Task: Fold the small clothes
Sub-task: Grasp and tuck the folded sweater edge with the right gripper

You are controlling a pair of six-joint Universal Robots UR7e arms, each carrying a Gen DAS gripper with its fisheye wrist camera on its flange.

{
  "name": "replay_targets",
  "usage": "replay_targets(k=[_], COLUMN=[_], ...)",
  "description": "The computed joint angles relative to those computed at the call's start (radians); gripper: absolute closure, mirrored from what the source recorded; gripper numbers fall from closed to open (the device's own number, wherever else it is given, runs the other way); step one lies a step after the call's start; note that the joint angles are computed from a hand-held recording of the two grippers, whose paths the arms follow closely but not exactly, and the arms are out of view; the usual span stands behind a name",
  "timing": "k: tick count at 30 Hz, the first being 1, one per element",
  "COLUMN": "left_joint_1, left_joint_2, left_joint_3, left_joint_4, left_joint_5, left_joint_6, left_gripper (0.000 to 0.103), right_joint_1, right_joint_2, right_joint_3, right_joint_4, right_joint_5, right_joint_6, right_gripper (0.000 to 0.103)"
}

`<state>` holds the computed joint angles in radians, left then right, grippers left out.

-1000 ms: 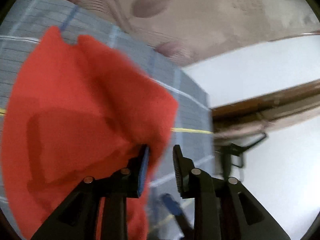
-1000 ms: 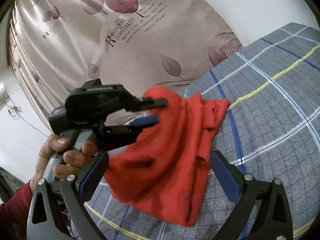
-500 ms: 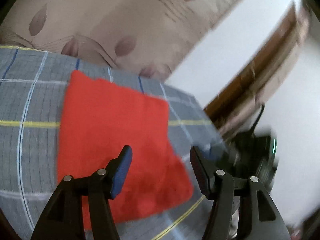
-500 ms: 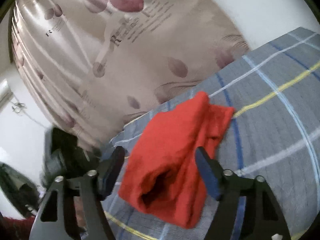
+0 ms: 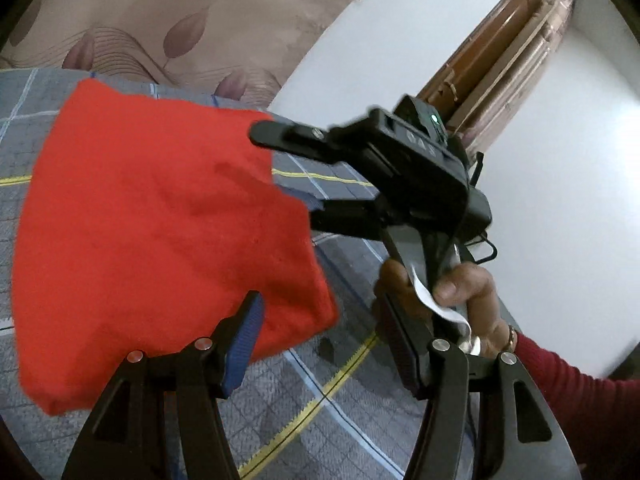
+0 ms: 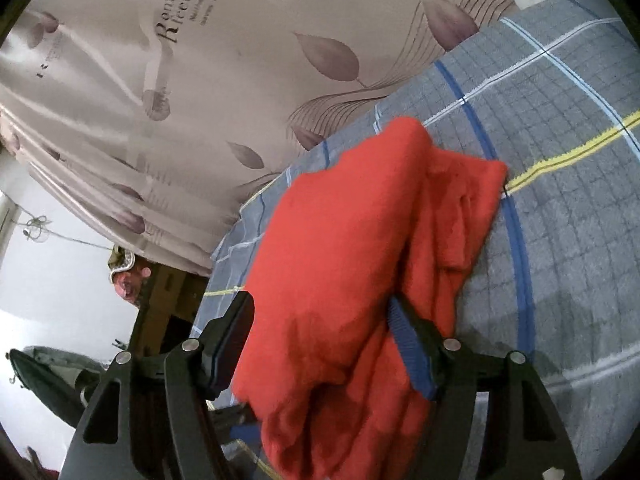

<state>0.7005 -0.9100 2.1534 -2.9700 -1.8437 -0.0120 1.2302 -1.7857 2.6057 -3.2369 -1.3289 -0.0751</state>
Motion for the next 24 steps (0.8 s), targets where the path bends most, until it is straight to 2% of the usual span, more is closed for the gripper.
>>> replay_targets(k=[1,2,3,5,7,9,10,13,14,16,18,20,24], left_joint_1=[0.004,0.009,0.015,0.026,0.032,0.039,0.040,0.040,0.041,0.041,0.036,0.044,0.055], left_joint_2=[0.000,-0.001,-0.003,-0.006,-0.010,-0.019,-0.023,-0.032,-0.033,-0.037,-0.040,-0.031,-0.016], left_joint_3=[-0.001,-0.001,0.002,0.012,0.019,0.026,0.027,0.031,0.030,0.029,0.027,0.020,0.029], left_joint_4=[0.002,0.000,-0.008,-0.042,-0.064,-0.065,-0.062,-0.081,-0.100,-0.124,-0.133,-0.125,-0.124], left_joint_5=[-0.006,-0.012,-0.017,-0.028,-0.034,-0.053,-0.060,-0.070,-0.073,-0.066,-0.028,-0.010,0.029], left_joint_6=[-0.003,-0.010,-0.018,-0.039,-0.058,-0.067,-0.071,-0.077,-0.086,-0.088,-0.077,-0.086,-0.114], left_gripper=[0.042,0.042,0.042,0.042,0.042,0.042,0.042,0.042,0.042,0.041,0.041,0.041,0.041], right_joint_1=[0.013,0.038,0.078,0.119,0.160,0.195,0.220,0.228,0.217,0.174,0.154,0.120,0.077], right_joint_2=[0.015,0.036,0.065,0.086,0.061,0.029,0.008,-0.032,-0.041,-0.059,-0.056,-0.054,-0.047], right_joint_3=[-0.010,-0.026,-0.047,-0.068,-0.084,-0.107,-0.123,-0.153,-0.159,-0.169,-0.158,-0.138,-0.103], right_joint_4=[-0.002,0.001,0.012,0.023,0.064,0.133,0.183,0.276,0.296,0.358,0.339,0.303,0.234], right_joint_5=[-0.014,-0.059,-0.139,-0.208,-0.265,-0.325,-0.387,-0.474,-0.472,-0.405,-0.372,-0.306,-0.258], right_joint_6=[0.008,0.015,0.021,0.021,-0.007,-0.038,-0.053,-0.080,-0.084,-0.105,-0.127,-0.153,-0.165], right_gripper=[0.047,0.073,0.088,0.089,0.091,0.092,0.092,0.092,0.092,0.092,0.092,0.091,0.085])
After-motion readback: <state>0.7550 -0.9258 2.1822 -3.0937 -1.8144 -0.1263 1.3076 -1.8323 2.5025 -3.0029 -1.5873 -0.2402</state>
